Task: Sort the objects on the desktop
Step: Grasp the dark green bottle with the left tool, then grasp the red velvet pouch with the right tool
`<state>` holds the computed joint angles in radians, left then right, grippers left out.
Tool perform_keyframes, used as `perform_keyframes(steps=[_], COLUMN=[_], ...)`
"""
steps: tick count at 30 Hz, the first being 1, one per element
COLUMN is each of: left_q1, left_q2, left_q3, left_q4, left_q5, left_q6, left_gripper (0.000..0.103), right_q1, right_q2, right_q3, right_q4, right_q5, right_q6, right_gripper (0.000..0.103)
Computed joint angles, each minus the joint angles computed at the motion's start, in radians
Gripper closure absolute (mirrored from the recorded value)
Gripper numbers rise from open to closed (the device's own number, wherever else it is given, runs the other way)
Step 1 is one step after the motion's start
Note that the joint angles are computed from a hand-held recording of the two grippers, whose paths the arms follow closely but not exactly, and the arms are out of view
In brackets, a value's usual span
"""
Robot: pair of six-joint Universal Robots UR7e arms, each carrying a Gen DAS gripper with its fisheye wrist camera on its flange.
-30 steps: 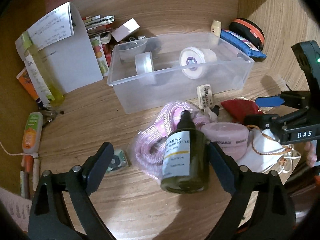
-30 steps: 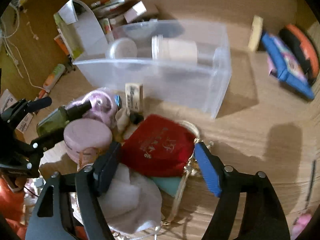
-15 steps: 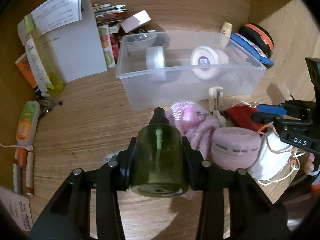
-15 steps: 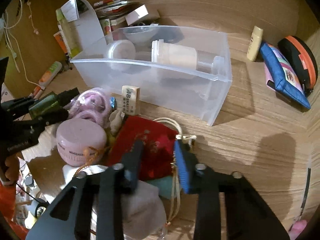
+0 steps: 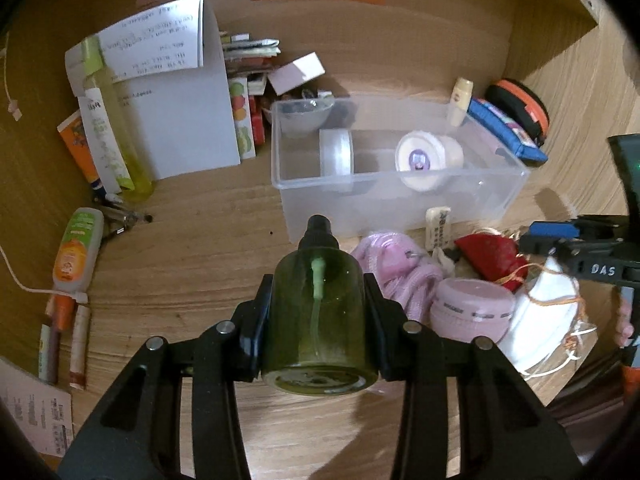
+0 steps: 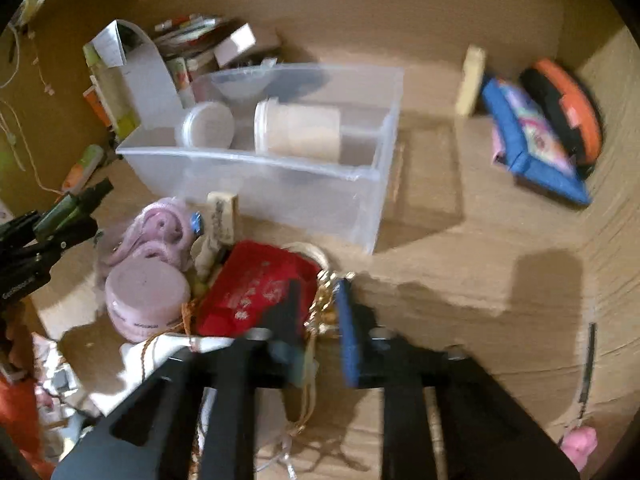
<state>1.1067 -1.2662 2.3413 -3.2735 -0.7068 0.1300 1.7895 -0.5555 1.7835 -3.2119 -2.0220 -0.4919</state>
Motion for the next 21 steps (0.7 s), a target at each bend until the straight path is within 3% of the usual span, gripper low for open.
perform_keyframes(steps=[1,2,7,9,13,15,18,21], left_q1=[-0.004,-0.006,-0.011,-0.011,-0.011,-0.009,-0.007,-0.006], left_q2=[-0.002,-0.004,-0.016,-0.018,-0.019,-0.018,-0.016,-0.016], left_q3=[0.004,0.007,0.023,0.026,0.027,0.025,0.021,0.021], left_q4=[-0.007,-0.011,-0.015,-0.015,-0.011,-0.009,-0.011,-0.015], left_q5=[-0.002,-0.005,-0.023,-0.026,-0.032,-0.036,-0.042,-0.046], left_q6=[-0.001,-0.002,-0.012,-0.013,-0.013,-0.013,-0.015,-0.02], left_gripper=[0.062,0.062,0.062,0.062,0.062,0.062,0.062,0.062], right_q1=[0.002,0.003,0.005,0.015,0.033,0.031,0.017,0.015], right_q2=[0.005,0.008,0.019,0.037,0.077,0.082,0.084,0.08], right_q3=[-0.008,-0.02,-0.074,-0.098,-0.114,-0.116,-0.123,-0.11], right_q4=[0.008,0.031,0.166,0.206,0.173,0.171,0.179,0.158], right_q5=[-0.006,-0.008,0.004,-0.031,-0.096,-0.092,-0.065,-0.05], right_q6=[0.008,0.02,0.049,0.049,0.001,0.004,0.016,0.009], right_gripper=[0.053,0.051,0.05,0.05,0.05,0.05,0.055,0.072])
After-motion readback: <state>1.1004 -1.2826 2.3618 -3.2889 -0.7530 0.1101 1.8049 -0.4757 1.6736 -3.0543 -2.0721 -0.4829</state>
